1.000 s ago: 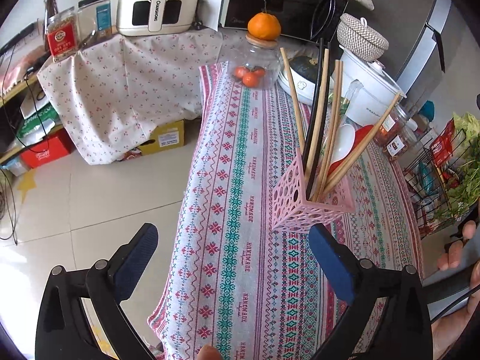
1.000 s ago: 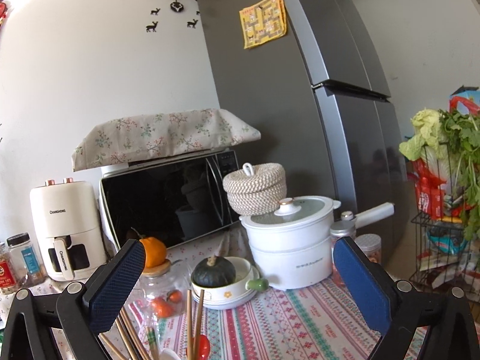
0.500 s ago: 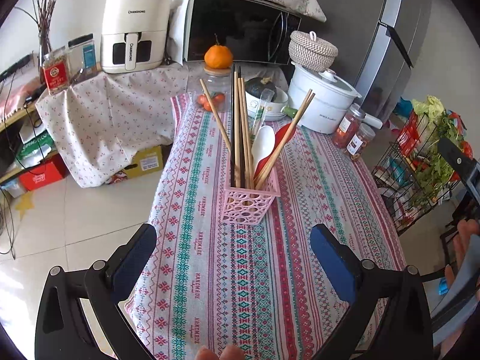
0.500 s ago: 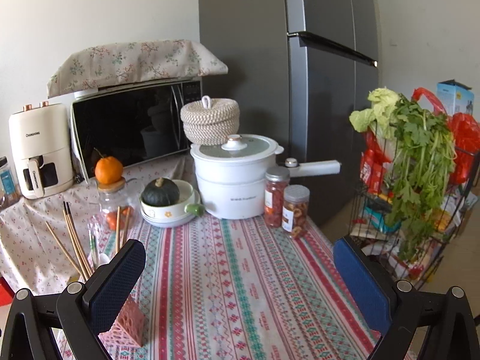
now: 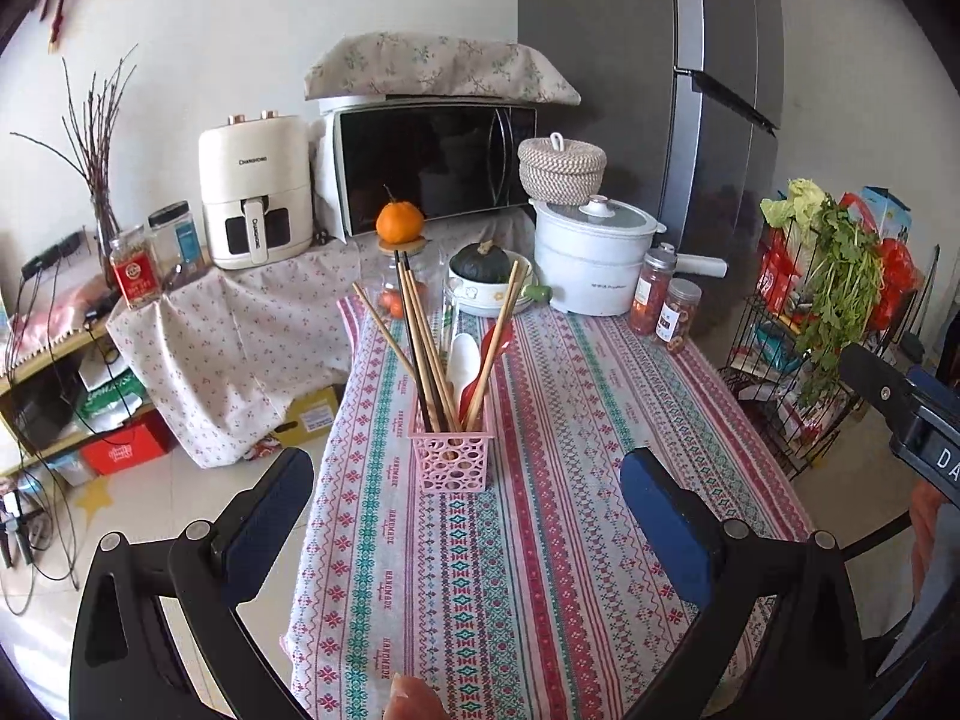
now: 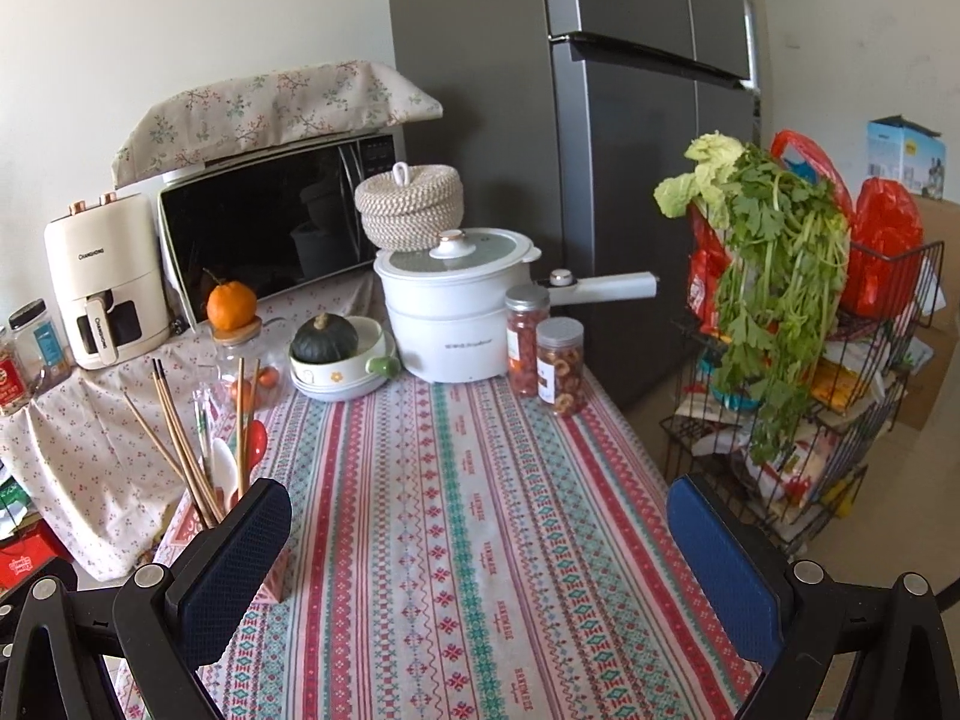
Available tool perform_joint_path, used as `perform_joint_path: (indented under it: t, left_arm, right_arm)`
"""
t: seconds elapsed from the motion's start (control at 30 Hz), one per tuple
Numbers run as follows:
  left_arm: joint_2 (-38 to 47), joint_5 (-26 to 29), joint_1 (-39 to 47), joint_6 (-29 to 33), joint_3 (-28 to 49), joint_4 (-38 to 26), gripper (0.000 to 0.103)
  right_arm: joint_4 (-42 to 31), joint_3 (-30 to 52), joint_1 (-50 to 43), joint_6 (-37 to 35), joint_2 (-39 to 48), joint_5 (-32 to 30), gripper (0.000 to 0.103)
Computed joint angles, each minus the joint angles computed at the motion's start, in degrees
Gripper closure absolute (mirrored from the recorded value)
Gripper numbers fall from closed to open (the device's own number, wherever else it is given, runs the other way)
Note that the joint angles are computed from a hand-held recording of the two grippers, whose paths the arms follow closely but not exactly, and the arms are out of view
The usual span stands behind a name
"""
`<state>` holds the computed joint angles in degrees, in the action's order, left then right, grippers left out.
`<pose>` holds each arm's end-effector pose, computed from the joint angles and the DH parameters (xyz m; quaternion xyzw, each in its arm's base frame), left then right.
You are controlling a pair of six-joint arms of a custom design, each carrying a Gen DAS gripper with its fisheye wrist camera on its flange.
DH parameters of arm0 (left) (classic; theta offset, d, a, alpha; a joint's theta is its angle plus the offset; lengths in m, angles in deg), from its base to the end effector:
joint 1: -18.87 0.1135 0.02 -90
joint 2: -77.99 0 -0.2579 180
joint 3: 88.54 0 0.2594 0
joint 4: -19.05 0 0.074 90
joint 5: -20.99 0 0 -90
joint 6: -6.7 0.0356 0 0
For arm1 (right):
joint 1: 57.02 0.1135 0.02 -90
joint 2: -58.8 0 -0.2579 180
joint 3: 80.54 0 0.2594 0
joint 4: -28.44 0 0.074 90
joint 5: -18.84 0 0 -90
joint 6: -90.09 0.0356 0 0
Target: Organize utensils
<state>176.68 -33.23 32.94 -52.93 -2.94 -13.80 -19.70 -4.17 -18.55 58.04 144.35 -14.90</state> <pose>0.3767 0.0730 0.2358 0.2391 0.8569 -0.1286 0.4381 0.2585 0.1676 0.2503 0.2739 0.8116 -0.1165 0.5027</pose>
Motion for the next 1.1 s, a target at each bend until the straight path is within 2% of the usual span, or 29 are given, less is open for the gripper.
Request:
perform_joint_path:
  t: [0.17, 1.1]
  left_arm:
    - [-2.7, 0.4, -0.7, -0.6, -2.7, 1.1, 0.0]
    - [-2.8, -0.7, -0.4, -2.0, -3.2, 2.4, 0.0]
  right_arm:
    - [1.2, -0.5, 0.0, -1.7, 0.2, -1.1, 0.0]
    - [0.5, -0.6, -0.7, 0.5, 0.4, -2.0, 0.0]
